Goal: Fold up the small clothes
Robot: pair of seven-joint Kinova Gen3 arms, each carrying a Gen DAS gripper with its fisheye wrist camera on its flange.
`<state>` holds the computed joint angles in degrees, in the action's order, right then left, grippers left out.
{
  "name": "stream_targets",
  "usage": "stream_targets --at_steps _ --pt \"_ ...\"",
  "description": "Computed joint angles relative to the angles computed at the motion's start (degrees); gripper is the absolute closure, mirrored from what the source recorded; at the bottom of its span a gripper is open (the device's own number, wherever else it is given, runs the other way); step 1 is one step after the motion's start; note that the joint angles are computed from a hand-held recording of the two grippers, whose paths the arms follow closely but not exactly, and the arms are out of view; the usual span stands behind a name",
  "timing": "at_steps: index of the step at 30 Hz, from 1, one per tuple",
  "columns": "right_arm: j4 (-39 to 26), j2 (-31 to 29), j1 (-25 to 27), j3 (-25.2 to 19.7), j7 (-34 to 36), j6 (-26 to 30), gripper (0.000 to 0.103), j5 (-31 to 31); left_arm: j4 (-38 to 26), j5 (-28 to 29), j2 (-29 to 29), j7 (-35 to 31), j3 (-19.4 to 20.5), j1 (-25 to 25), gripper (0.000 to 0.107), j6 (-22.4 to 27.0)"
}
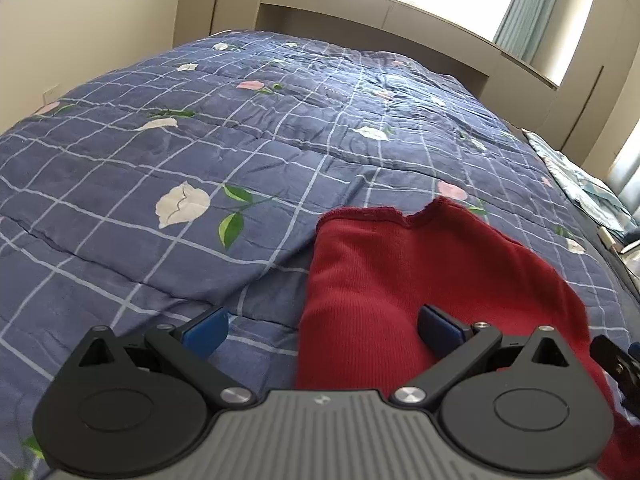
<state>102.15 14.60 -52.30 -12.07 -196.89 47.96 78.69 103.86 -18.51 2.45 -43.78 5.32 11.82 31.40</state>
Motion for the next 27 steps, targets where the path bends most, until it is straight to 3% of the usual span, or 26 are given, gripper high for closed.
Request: stream_targets --at_steps 3,6,9,12,15,18,21,27 --pt "-0.08 -0.59 0.17 -3.44 3.34 0.72 0.000 -1.67 0.74 6.11 -2.19 -6.78 0.00 -1.27 0.005 -0.13" --pt "-1.40 0.91 -6.83 0.30 8.54 7.14 0.000 -5.61 2.36 10.41 -4.80 -11.78 0.09 -2.10 0.005 0.13" --pt "0.48 1.39 -12.59 3.89 5.85 13.11 0.000 -6.57 3.93 10.82 -6.73 -13.43 1.02 -2.57 0.005 1.07" --pt "3.38 -1.39 -9.27 0.45 -1.14 11.58 0.000 -8.30 6.62 14.37 -8.73 -18.78 2.62 -4.96 0.005 -0.27" --pt "6.57 -3.13 -3.97 -3.92 -8.00 7.47 0.000 -7.86 7.88 21.13 -9.72 -25.17 -3.78 -0.85 0.005 -0.59" --pt "6.63 -2.03 -0.76 -8.72 -9.94 9.58 0.000 -5.64 8.16 27.54 -10.01 -29.39 -7.45 0.34 0.005 0.71" --pt "7.06 -1.85 -1.45 -8.89 -10.91 10.44 0.000 -5.11 9.00 29.95 -10.62 -30.60 -3.28 -4.88 0.005 0.68" --pt "8.11 -2.71 -3.10 -5.89 -12.04 8.20 0.000 -4.90 7.28 25.91 -10.36 -26.24 -0.43 -6.43 0.005 2.82"
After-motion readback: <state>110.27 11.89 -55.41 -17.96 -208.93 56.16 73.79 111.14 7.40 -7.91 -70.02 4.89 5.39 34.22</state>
